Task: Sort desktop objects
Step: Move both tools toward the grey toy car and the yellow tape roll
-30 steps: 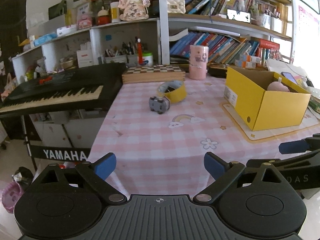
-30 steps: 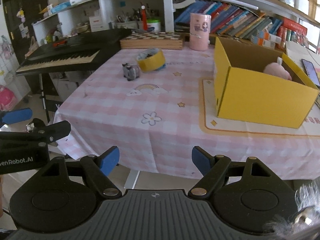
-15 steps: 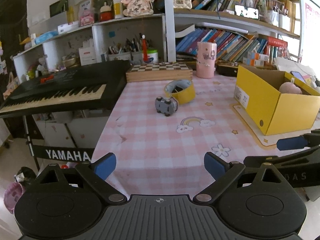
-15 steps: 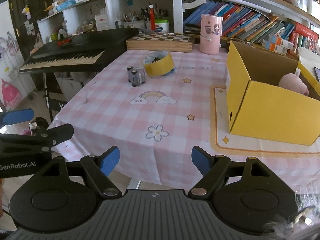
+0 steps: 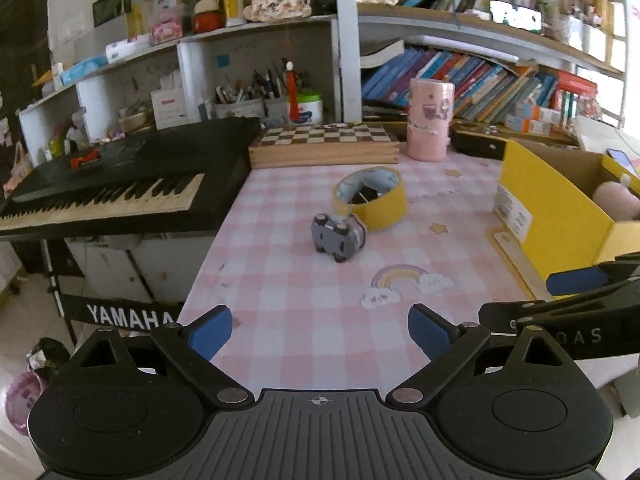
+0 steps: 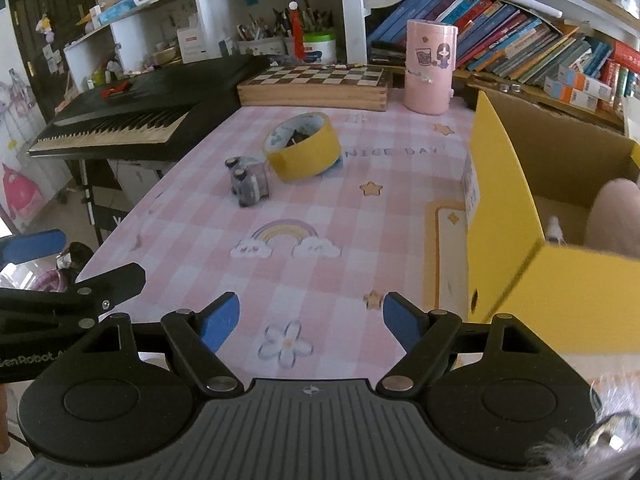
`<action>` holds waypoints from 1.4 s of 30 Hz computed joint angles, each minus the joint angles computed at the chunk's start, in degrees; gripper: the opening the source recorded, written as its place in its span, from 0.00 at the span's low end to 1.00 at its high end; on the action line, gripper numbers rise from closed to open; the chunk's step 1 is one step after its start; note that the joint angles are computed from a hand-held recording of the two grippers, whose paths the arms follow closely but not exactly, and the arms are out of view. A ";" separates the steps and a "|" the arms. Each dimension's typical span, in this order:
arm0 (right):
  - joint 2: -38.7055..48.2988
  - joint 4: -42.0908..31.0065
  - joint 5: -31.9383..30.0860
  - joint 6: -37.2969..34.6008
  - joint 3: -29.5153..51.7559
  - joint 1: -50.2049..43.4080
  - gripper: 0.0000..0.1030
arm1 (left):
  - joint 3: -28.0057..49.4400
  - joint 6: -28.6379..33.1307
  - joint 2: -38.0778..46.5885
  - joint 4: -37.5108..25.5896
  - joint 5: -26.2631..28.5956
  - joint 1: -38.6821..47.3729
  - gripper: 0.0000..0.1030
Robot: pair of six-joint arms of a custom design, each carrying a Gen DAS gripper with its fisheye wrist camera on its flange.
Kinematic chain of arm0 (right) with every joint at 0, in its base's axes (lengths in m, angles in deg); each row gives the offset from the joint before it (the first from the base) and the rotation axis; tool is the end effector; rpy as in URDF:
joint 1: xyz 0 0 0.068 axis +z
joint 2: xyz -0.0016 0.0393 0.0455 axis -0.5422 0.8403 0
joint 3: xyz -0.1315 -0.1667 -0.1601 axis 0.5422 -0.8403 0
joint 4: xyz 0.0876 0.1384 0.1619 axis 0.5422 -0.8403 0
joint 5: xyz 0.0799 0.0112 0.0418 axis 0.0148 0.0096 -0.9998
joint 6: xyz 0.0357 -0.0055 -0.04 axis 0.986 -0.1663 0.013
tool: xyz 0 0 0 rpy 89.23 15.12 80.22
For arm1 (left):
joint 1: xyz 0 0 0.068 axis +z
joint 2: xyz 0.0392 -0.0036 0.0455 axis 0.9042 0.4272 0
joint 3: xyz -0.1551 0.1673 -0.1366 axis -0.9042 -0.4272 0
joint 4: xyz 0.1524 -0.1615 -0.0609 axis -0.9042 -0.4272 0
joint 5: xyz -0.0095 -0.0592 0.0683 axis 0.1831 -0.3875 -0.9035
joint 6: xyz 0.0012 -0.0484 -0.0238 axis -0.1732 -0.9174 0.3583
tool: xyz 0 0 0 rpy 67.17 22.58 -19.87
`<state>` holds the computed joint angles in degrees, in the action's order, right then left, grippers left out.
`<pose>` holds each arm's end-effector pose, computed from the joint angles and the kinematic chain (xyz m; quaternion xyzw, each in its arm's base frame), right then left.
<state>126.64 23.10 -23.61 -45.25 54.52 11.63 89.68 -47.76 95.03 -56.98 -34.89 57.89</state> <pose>0.2101 0.1902 0.1985 -0.0664 0.9205 0.0891 0.3745 0.1939 -0.0221 0.1960 0.0732 0.8917 -0.0008 0.4466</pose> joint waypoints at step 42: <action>29.39 -2.44 -17.65 -14.82 36.66 -19.37 0.77 | 29.58 -4.07 44.56 9.44 -5.01 -4.11 0.89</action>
